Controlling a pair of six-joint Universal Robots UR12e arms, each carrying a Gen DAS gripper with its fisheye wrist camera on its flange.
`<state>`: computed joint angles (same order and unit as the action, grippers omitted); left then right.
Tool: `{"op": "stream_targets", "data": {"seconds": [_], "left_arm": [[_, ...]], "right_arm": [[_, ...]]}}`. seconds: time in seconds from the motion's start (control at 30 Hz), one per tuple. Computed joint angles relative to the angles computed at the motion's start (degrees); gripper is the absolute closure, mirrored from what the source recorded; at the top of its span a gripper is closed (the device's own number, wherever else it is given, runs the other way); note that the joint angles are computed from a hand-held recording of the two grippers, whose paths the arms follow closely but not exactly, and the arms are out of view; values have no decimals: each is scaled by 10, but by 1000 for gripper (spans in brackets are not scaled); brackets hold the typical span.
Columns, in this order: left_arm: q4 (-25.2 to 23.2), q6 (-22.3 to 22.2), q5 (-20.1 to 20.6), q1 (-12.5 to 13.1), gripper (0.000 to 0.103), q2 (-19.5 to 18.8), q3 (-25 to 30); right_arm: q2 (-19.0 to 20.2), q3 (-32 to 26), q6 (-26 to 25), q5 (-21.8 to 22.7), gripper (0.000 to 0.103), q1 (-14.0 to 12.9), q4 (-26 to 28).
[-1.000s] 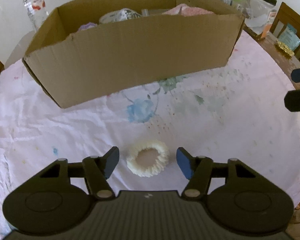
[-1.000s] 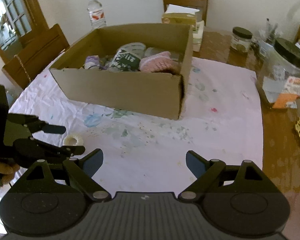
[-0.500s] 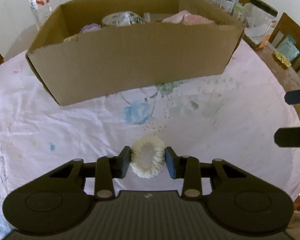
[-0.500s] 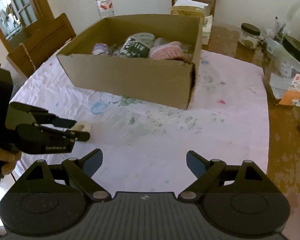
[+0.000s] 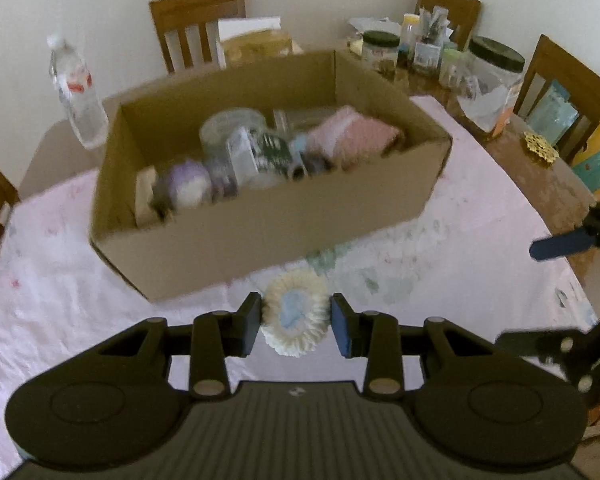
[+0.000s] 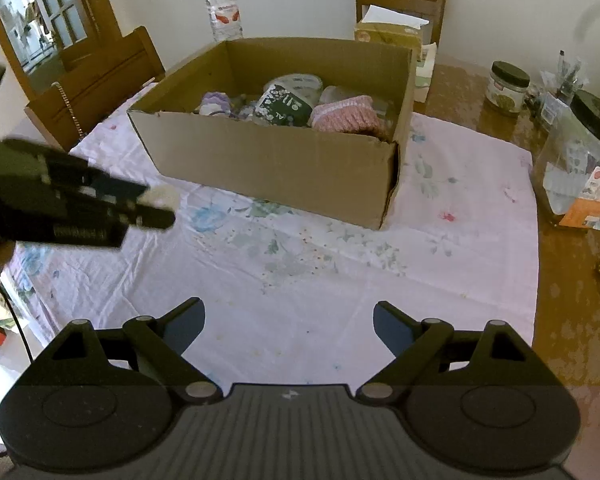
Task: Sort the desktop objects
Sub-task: 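Carry the white ring into the cardboard box and open the left tool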
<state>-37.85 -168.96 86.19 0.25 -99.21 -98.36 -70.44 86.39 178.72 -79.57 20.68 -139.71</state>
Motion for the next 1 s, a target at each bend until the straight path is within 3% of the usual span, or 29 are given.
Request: {"op": "stream_targets", "data": {"seconds": [0.37, 0.67, 1.0], "left_arm": [[28, -20, -1, 4, 67, -27, 56], [37, -9, 11, 0, 67, -54, 89], [26, -4, -2, 3, 64, -70, 102]], "right_arm": [[-1, -6, -25, 5, 9, 1, 1], [0, -8, -15, 2, 9, 0, -8], [-4, -7, 6, -19, 9, 3, -9]]}}
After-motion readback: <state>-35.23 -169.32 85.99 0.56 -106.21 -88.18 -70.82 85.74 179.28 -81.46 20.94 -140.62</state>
